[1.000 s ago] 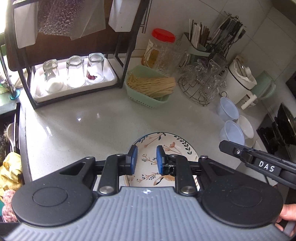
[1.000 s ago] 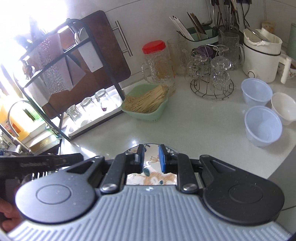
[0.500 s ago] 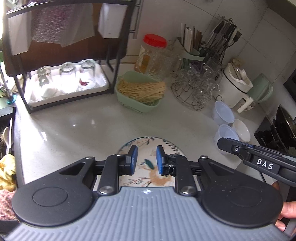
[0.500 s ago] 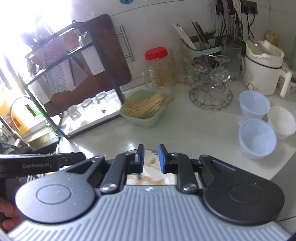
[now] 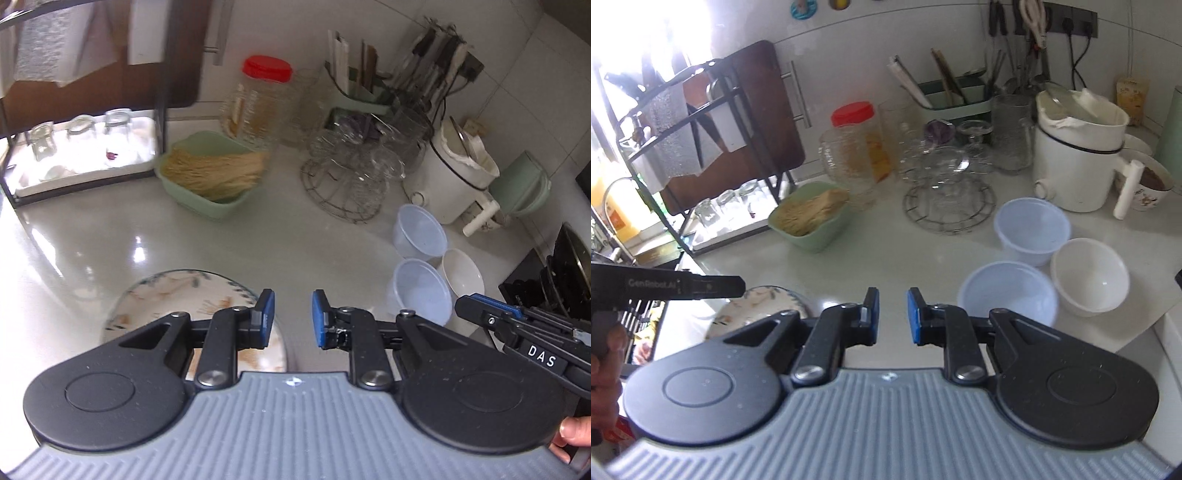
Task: Organize plates and bowls
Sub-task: 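Open both grippers and lift them off the floral plate, then move both grippers to the rim of the light-blue plastic bowl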
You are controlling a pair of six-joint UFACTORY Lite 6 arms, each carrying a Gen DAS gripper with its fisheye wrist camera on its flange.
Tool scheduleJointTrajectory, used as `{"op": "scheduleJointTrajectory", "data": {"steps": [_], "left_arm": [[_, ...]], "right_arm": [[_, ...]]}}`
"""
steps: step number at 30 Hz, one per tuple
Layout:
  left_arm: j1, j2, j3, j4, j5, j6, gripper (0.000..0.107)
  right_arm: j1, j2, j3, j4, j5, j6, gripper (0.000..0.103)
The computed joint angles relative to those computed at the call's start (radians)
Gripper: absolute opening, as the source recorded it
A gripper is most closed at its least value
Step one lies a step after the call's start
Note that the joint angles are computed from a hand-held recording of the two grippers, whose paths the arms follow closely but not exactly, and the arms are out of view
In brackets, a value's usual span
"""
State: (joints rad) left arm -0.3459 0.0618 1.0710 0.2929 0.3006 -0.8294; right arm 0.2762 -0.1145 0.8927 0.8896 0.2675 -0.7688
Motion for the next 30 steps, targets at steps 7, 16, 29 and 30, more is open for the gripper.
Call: {"op": "scheduleJointTrajectory", "data": {"steps": [7, 16, 29, 30], "left_arm": [[-0.120, 0.198, 0.194, 0.144, 0.020, -0.227, 0.024], [-0.186, 0.484, 0.511, 0.036, 0.071, -0.096, 0.024], [-0.225, 0.791, 0.832, -0.066, 0.145, 0.018, 0.024], [-0.222, 0.802, 0.852, -0.081, 0.158, 0.044, 0.024]], "right_arm": [[-0.235, 0.046, -0.015, 0.392, 0.148, -0.492, 0.021], [-0.428, 0.117, 0.002, 0.540, 0.271, -0.715, 0.021], [-0.509, 0.217, -0.068, 0.698, 0.252, -0.987, 0.021], [-0.519, 0.222, -0.070, 0.708, 0.271, -0.998, 0.021]]}}
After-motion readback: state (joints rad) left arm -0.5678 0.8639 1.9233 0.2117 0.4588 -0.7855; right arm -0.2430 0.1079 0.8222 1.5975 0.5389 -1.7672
